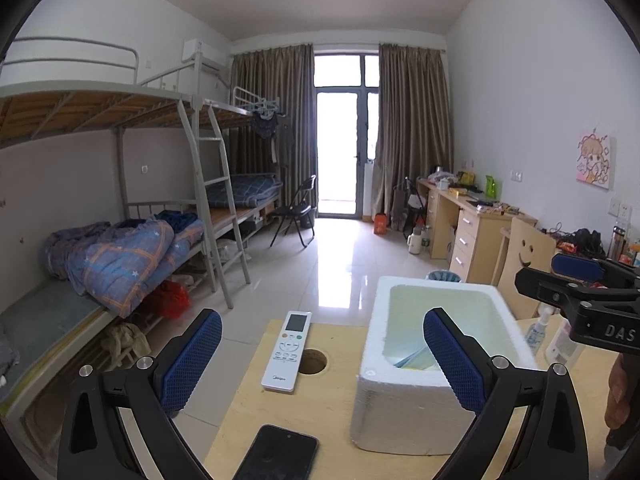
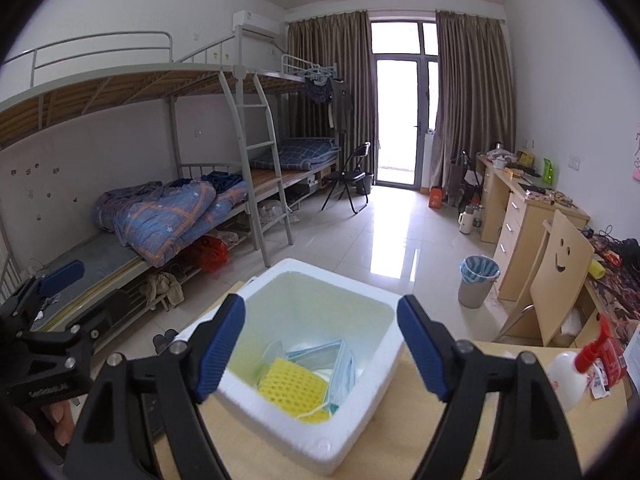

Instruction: Organize soft objects

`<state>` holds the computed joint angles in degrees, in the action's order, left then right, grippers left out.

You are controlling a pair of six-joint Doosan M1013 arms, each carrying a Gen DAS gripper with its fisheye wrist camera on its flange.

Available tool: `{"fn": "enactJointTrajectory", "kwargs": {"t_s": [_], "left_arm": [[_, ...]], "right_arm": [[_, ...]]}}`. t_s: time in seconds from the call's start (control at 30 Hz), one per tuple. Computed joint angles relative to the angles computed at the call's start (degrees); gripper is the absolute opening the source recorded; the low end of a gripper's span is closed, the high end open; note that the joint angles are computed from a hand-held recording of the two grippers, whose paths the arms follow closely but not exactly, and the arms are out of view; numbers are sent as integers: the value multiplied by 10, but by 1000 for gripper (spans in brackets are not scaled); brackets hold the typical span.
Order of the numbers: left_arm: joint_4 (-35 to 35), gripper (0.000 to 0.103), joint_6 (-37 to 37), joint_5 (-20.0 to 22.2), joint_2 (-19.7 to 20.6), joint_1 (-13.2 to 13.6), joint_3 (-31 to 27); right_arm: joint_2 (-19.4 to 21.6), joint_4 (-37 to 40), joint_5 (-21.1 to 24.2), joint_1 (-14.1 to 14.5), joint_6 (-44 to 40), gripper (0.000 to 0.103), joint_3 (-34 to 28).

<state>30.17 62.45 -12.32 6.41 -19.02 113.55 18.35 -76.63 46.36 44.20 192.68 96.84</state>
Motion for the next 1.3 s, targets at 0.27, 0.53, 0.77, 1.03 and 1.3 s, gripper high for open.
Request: {"fn": "enactJointTrajectory", "kwargs": {"t_s": [0.27, 0.53, 0.77, 1.03, 1.3], "left_arm": [[-46, 102, 50, -15, -42, -6, 31], [-26, 102, 46, -31, -77, -13, 64], [-35, 102, 65, -55, -110, -19, 95], [-30, 102, 42, -77, -141, -22, 126], [-26, 102, 44, -120, -153, -26, 156]], "right_arm": [[-27, -34, 37, 35, 35, 87, 25], [-45, -60, 80, 68, 68, 102, 49], [-57, -78, 111, 90, 89, 102, 68], [-69, -98, 153, 123, 120, 102, 94], [-71, -103, 201, 153, 150, 102, 117]]}}
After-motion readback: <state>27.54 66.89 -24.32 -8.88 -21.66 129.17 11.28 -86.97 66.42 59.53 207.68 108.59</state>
